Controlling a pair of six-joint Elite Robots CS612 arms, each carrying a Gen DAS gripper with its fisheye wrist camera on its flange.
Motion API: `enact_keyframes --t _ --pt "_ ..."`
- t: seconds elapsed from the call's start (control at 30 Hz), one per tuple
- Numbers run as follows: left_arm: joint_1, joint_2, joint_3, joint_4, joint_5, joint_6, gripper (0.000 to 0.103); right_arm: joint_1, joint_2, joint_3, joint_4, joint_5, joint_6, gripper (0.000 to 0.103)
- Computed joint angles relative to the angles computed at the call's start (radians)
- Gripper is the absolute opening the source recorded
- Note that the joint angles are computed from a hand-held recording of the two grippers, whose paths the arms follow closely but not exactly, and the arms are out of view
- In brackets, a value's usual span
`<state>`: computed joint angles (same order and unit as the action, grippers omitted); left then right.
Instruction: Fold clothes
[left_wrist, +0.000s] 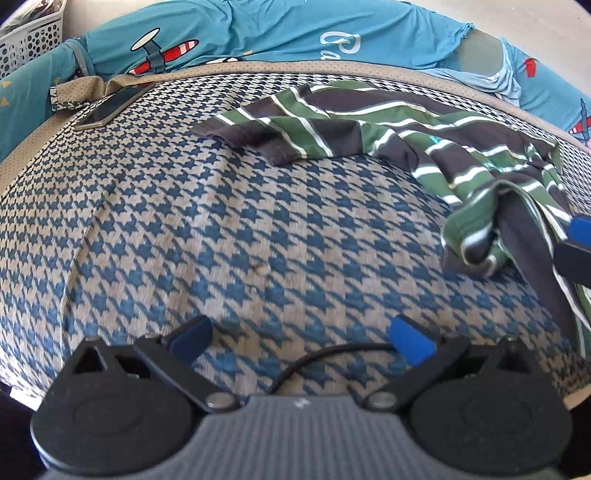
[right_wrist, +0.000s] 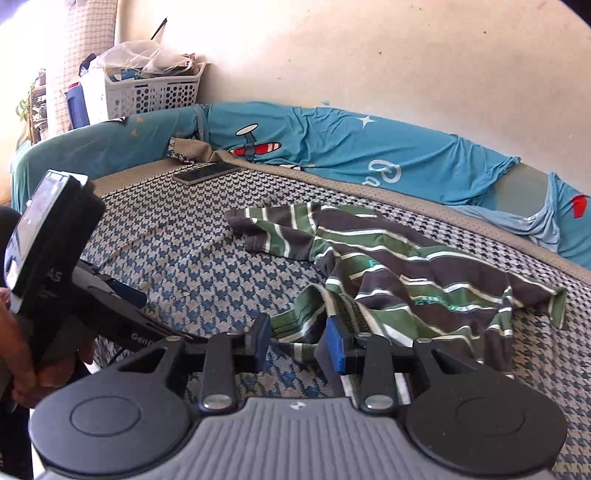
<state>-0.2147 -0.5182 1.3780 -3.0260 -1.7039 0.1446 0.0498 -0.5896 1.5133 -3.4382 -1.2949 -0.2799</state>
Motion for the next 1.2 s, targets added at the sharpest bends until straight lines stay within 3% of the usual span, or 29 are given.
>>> enact_keyframes --t 0.2,0.43,0.6,0.77,1.0,1.2 --pt "0.017 -0.011 0.016 -0.001 -0.063 -0.038 0.103 0.013 0.018 -0.029 0.054 -0.001 -0.030 0.033" --pt "0.021 0.004 -0.017 -0.047 -0.042 -0.081 0.103 0.010 0.022 -0.042 0.070 0.004 0.032 0.033" --pt "0.028 0.034 -0.098 -0.060 0.003 -0.181 0.103 -0.002 0.027 -0.079 0.100 0.011 0.134 0.033" --pt "0.033 0.093 -0.238 -0.002 0.034 -0.222 0.103 -0.012 0.039 -0.140 0.127 -0.001 0.197 0.033" --pt "0.025 0.191 -0.426 0.007 0.112 -0.162 0.103 -0.022 0.076 -0.256 0.194 -0.045 0.287 0.033" --pt "0.024 0.287 -0.604 0.096 0.134 -0.145 0.103 -0.033 0.122 -0.363 0.224 -0.062 0.373 0.034"
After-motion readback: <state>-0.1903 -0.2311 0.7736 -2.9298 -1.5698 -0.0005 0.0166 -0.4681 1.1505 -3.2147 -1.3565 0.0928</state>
